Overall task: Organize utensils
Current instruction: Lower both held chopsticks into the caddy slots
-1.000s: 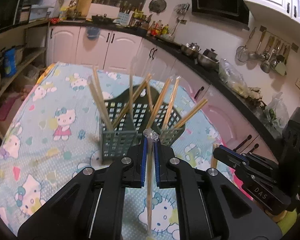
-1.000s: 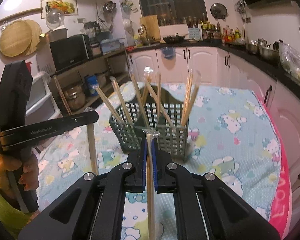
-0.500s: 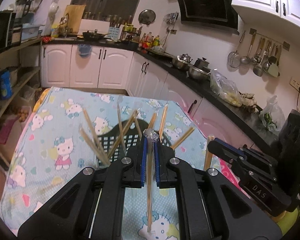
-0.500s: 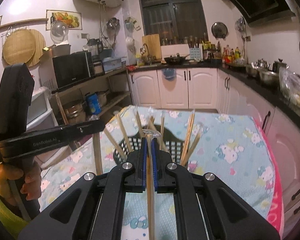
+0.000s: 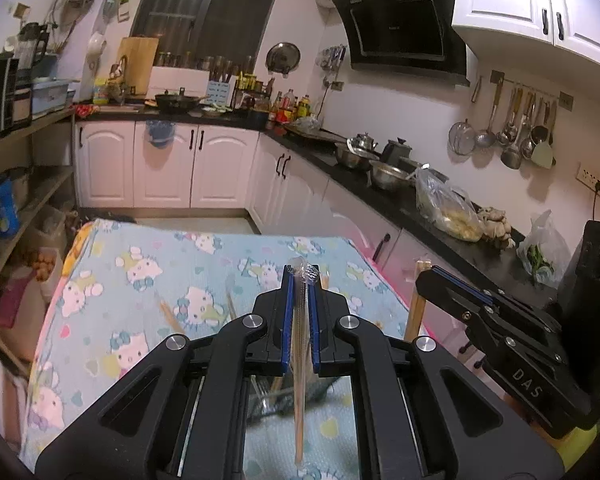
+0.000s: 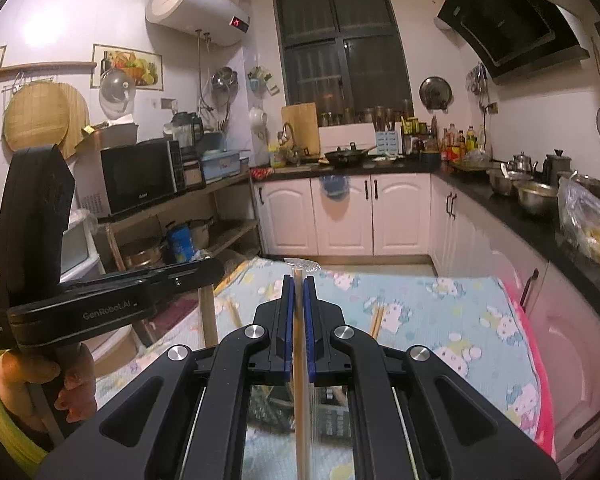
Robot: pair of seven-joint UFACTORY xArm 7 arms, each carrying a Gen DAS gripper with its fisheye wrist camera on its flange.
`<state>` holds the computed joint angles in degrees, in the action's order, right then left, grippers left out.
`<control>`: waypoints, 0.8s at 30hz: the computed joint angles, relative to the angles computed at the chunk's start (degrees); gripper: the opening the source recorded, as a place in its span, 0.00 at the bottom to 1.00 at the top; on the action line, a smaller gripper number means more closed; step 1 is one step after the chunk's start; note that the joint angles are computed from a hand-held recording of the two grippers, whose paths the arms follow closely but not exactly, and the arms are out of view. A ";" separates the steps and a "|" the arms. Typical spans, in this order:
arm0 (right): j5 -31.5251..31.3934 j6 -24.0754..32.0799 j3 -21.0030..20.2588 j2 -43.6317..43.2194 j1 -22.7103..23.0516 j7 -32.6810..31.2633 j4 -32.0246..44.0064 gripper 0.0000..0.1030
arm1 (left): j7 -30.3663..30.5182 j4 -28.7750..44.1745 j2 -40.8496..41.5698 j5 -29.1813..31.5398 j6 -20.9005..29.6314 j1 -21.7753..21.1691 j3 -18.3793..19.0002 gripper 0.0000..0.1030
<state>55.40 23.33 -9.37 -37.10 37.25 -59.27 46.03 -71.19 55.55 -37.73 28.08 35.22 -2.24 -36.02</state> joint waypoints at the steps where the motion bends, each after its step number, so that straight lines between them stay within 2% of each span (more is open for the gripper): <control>1: 0.45 -0.38 -0.19 0.61 0.46 -0.53 0.73 0.05 | 0.27 0.26 0.24 0.14 -0.22 0.11 0.29 0.02; 8: 4.49 -2.47 -0.42 4.70 2.18 -4.45 5.08 0.05 | 1.29 3.19 1.54 3.08 -0.15 3.12 0.15 0.02; 14: 10.54 -2.17 0.14 8.01 2.00 -9.30 9.00 0.05 | 1.01 4.11 1.40 5.76 0.44 5.65 -0.48 0.02; 17: 15.39 -2.50 0.32 9.59 1.97 -13.54 10.82 0.05 | 0.23 2.96 0.94 6.00 -0.42 6.14 0.29 0.02; 20: 21.32 -4.71 0.95 11.19 2.05 -20.31 11.97 0.05 | -0.97 1.46 0.31 6.97 -1.37 7.31 0.10 0.02; 24: 27.93 -4.70 1.22 13.76 0.90 -27.05 12.93 0.05 | -2.21 -0.23 0.71 7.71 -2.19 8.21 -0.50 0.02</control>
<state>83.34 18.63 -8.15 -23.34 38.15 -86.32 58.96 -73.41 55.33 -37.02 35.79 33.03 5.97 -36.52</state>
